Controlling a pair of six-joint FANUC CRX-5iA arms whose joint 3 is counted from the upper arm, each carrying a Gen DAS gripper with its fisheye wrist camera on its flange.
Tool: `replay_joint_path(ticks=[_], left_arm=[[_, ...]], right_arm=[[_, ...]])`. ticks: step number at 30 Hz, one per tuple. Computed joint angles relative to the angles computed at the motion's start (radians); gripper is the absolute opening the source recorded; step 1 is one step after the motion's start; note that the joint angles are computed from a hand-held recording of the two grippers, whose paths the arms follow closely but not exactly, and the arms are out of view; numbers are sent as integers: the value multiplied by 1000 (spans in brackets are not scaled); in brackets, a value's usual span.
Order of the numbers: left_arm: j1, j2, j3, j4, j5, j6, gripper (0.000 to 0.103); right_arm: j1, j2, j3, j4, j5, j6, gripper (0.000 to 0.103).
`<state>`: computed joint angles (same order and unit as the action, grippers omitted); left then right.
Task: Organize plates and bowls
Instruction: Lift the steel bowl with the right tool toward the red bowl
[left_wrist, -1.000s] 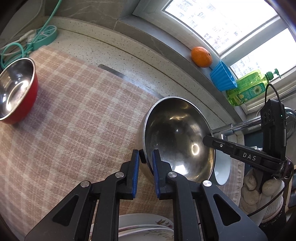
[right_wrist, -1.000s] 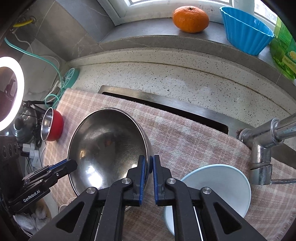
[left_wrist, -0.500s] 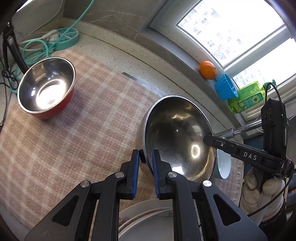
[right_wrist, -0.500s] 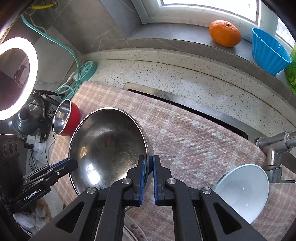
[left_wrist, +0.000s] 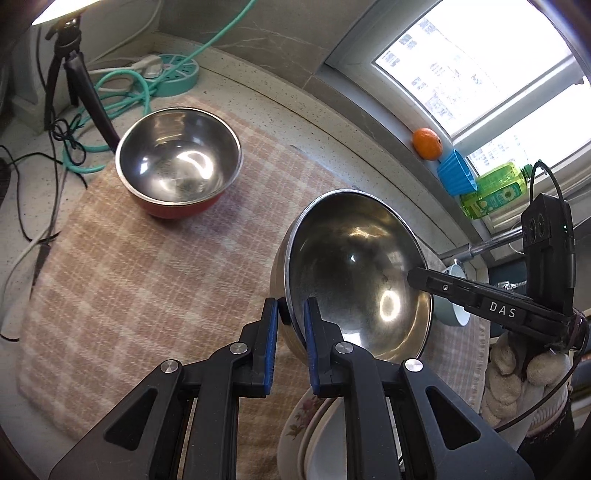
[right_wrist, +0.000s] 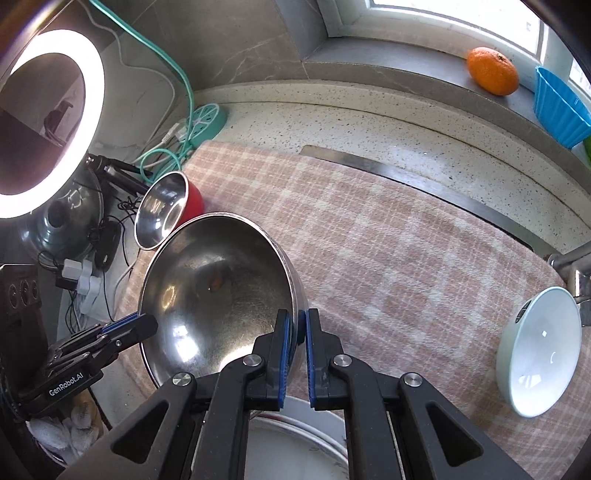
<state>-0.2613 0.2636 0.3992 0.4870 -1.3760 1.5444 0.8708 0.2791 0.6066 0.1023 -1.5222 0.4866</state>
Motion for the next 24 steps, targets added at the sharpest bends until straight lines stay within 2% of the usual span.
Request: replay_joint_path(ticks=[9,24], left_arm=[[80,-61,-91,15,-5,-32,12],[189,-125,-194,11,-24,-85,12]], right_arm=[[50,95,108,-10,-24,-13,8],[95,180,194,-78,-9,-34,9]])
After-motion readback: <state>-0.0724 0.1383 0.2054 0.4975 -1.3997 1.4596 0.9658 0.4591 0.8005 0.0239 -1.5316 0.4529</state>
